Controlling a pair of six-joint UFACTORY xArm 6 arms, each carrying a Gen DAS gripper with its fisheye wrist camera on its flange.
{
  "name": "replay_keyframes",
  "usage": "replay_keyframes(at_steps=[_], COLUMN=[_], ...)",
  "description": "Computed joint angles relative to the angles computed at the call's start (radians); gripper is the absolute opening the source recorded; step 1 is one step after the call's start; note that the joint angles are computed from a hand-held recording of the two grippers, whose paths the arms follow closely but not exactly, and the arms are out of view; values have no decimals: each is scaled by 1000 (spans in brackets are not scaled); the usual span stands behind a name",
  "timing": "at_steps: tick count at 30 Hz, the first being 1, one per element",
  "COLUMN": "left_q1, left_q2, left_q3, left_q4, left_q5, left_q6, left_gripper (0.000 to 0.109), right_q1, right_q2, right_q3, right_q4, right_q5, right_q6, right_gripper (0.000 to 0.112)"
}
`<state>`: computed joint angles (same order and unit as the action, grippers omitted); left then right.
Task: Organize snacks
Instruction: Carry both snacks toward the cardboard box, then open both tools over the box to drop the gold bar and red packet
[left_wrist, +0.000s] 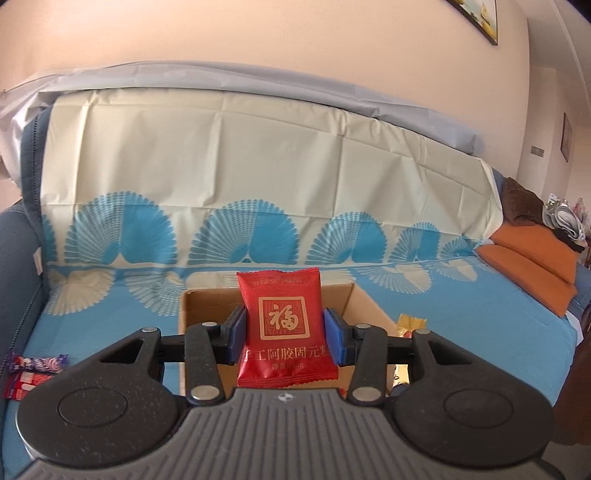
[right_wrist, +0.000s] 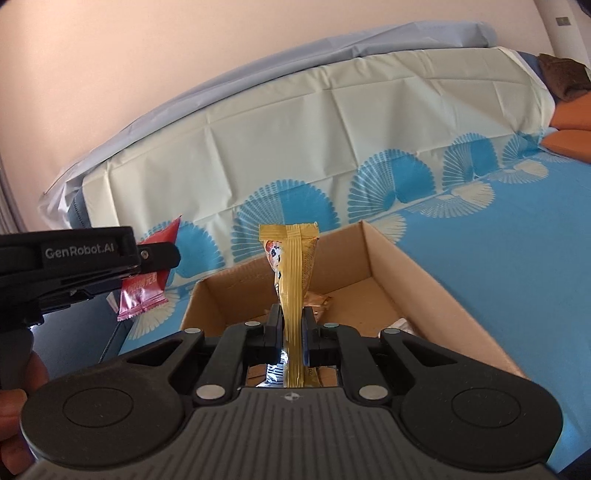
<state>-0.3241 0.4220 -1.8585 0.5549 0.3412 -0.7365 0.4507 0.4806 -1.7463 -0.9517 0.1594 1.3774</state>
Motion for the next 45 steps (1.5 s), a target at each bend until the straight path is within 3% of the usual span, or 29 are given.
replay_keyframes(at_steps=[16,17,18,19,20,24,25,29,33,36,39,41,42,44,45], left_q1=[-13,-11,-11,-9,-6,19,29,95,173,245,299,320,336,371,381], left_q2=[59,57,55,50,39,-18,-38,-153,-274,-338,-345,-316,-293,-233,-192], left_q3=[-65,-58,-54,-46,-25,76,108,278,439,542,572,524,498,434,383], left_q4=[-99,-134,-157,-141,-107,-27,14,247,429,408,275,266,254,175,142], left_q5=[-10,-15,-15,-16,-30,-78,-95,-170,-160,-142,-58,67,84,98,129], left_q6=[87,121,145,132,105,10,-39,-304,-547,-608,-589,-636,-652,-663,-673], left_gripper=[50,58,64,76,78,77,72,20,14,14,26,51,54,77,80], right_q1=[0,4,10,16,19,25,26,37,52,62,74,80,82,86,88], right_q2=[9,9,10,10,10,17,18,30,48,61,81,92,96,104,109], right_q3=[-19,-20,-24,-27,-31,-40,-42,-55,-74,-92,-119,-137,-145,-157,-161], right_q4=[-41,-37,-34,-40,-54,-43,-42,-37,-26,-40,-9,-3,-3,34,65], right_q5=[21,39,57,79,98,114,115,104,53,-9,-61,-78,-86,-98,-104], right_q6=[52,43,35,36,49,37,34,7,-53,-79,-152,-178,-185,-220,-245], right_gripper=[13,17,38,48,65,66,66,66,66,66,66,66,66,66,66])
